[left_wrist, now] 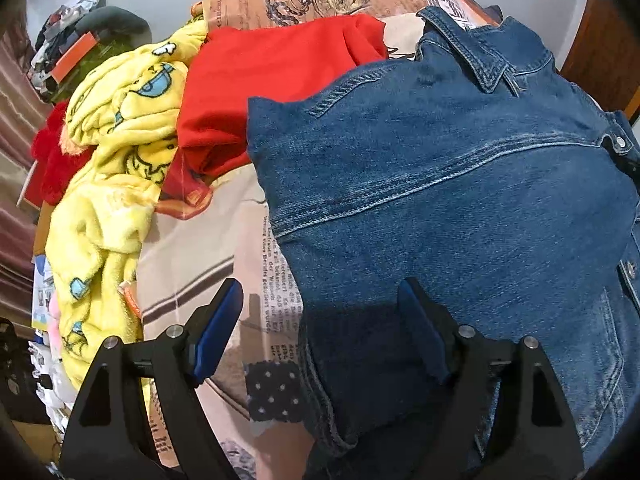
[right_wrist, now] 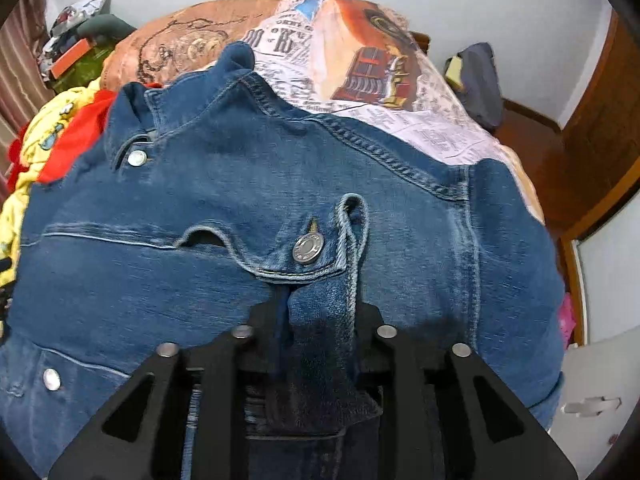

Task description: Fold large clothes

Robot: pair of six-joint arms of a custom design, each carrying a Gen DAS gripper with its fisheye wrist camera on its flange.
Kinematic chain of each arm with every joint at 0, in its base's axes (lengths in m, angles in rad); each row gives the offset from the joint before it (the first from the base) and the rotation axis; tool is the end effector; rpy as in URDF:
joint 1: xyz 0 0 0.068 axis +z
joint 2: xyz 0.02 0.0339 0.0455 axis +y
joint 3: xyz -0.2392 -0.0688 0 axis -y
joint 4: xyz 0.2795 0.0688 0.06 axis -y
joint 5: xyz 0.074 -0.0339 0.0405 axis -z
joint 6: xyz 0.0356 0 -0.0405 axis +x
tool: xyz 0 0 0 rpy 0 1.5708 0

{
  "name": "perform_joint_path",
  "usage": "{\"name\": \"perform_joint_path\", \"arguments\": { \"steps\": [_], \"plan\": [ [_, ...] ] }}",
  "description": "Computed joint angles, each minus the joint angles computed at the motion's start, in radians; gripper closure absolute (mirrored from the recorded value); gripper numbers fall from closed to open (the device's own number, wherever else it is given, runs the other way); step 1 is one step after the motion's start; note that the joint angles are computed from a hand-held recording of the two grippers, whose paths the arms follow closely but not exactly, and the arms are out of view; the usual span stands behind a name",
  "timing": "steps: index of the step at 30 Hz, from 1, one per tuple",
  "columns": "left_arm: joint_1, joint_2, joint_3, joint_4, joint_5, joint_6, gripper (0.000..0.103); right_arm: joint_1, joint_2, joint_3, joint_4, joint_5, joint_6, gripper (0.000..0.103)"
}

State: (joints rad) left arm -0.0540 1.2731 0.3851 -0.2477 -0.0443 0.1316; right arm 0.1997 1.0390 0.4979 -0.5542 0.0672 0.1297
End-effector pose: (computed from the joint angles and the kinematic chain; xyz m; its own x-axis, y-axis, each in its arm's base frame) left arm 0.2187 -0.0102 0.0638 -0.8930 0.1796 -0.4126 0.1538 0.9835 0.0951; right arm 0.2154 0.0412 0.1298 -0.8858 -0.0476 -0.4617 -0.0537 0.9986 0.0000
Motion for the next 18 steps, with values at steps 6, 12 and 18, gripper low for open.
{"name": "perform_joint_path", "arguments": {
  "steps": [6,12,18],
  "plan": [
    [-0.014,-0.056,0.008,-0.053,-0.017,0.012,0.023,-0.030,-0.113,0.003,-0.118,-0.005,-0.018,0.051],
    [-0.075,-0.259,0.039,-0.177,-0.003,-0.001,0.023,-0.124,-0.321,0.018,-0.269,0.000,-0.068,0.043],
    [-0.216,-0.389,0.112,-0.226,-0.047,-0.046,0.023,-0.382,-0.505,0.057,-0.393,-0.120,-0.166,0.029]
  ]
}}
